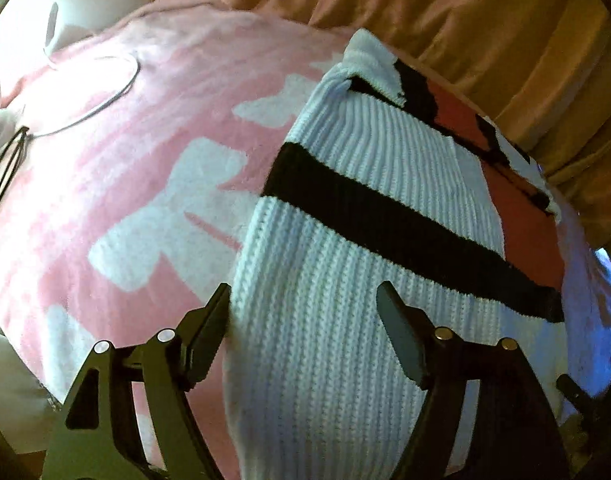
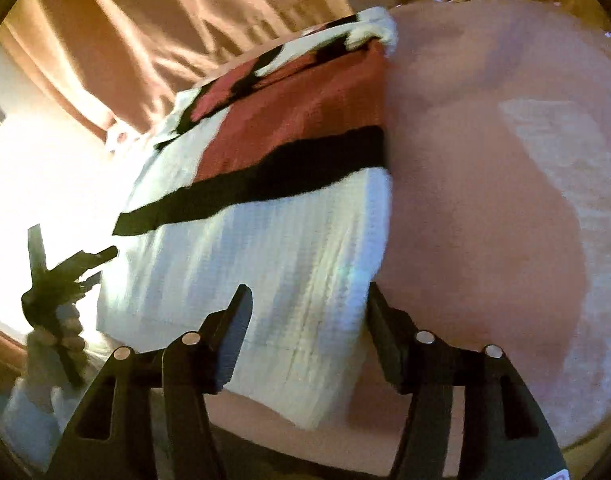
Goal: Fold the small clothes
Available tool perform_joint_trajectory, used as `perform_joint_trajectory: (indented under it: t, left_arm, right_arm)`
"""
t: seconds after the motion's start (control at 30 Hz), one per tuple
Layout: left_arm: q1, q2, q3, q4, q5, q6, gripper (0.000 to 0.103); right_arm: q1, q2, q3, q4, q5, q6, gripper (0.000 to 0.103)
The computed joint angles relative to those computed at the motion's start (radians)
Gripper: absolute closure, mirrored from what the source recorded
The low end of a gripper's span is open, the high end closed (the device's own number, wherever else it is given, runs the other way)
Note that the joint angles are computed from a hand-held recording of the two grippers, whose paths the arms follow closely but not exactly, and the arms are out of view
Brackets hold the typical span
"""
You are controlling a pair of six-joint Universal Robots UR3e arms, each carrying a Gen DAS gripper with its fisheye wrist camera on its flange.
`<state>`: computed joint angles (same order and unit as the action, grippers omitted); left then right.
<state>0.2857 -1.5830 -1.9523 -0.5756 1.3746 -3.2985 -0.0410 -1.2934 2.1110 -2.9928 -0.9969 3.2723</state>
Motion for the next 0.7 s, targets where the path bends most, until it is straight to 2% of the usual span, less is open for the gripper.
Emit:
perform_joint_trajectory:
  t: [0.03, 0.07, 0.1, 0.13, 0.2, 0.27, 0.4, 0.47, 0.57, 0.67, 0.7]
  left_arm:
    - [-0.009, 0.005, -0.009, 0.015, 0.020, -0.012, 0.049]
    - [-0.009, -0.003, 0.003, 0.008, 0.016, -0.020, 0.065]
    - [0.005, -0.004, 0.018, -0.024, -0.015, -0.025, 0.078]
    - [0.043, 0.011, 0.036, -0.088, -0.089, -0.032, 0.097]
    - [0.099, 0.060, 0.051, -0.176, -0.186, -0.033, 0.097]
    - [0.137, 0.159, 0.062, -0.262, -0.243, 0.026, 0.098]
    - [0.224, 0.333, 0.060, -0.482, -0.321, 0.162, 0.099]
    - [0.248, 0.390, 0.031, -0.572, -0.321, 0.208, 0.099]
    - [0.178, 0.402, -0.058, -0.502, -0.202, 0.202, 0.098]
    - [0.092, 0.350, -0.118, -0.387, -0.141, 0.178, 0.096]
    - [0.057, 0.320, -0.119, -0.339, -0.112, 0.157, 0.088]
  right_arm:
    - [-0.009, 0.019, -0.021, 0.024, 0.035, 0.003, 0.090]
    - [-0.024, 0.028, -0.022, 0.013, 0.075, 0.020, 0.090]
    - [-0.034, 0.019, -0.003, -0.017, 0.098, 0.034, 0.091]
    - [-0.044, -0.014, 0.004, -0.022, 0.105, 0.037, 0.091]
    - [-0.094, -0.136, 0.045, -0.001, 0.147, 0.023, 0.091]
    - [-0.147, -0.266, 0.071, 0.084, 0.180, -0.021, 0.091]
    - [-0.277, -0.599, 0.158, 0.380, 0.206, -0.183, 0.092]
    - [-0.327, -0.726, 0.205, 0.529, 0.182, -0.267, 0.093]
    - [-0.340, -0.740, 0.264, 0.600, 0.137, -0.305, 0.097]
    - [-0.304, -0.624, 0.295, 0.498, 0.091, -0.279, 0.097]
    - [-0.287, -0.589, 0.296, 0.456, 0.076, -0.259, 0.096]
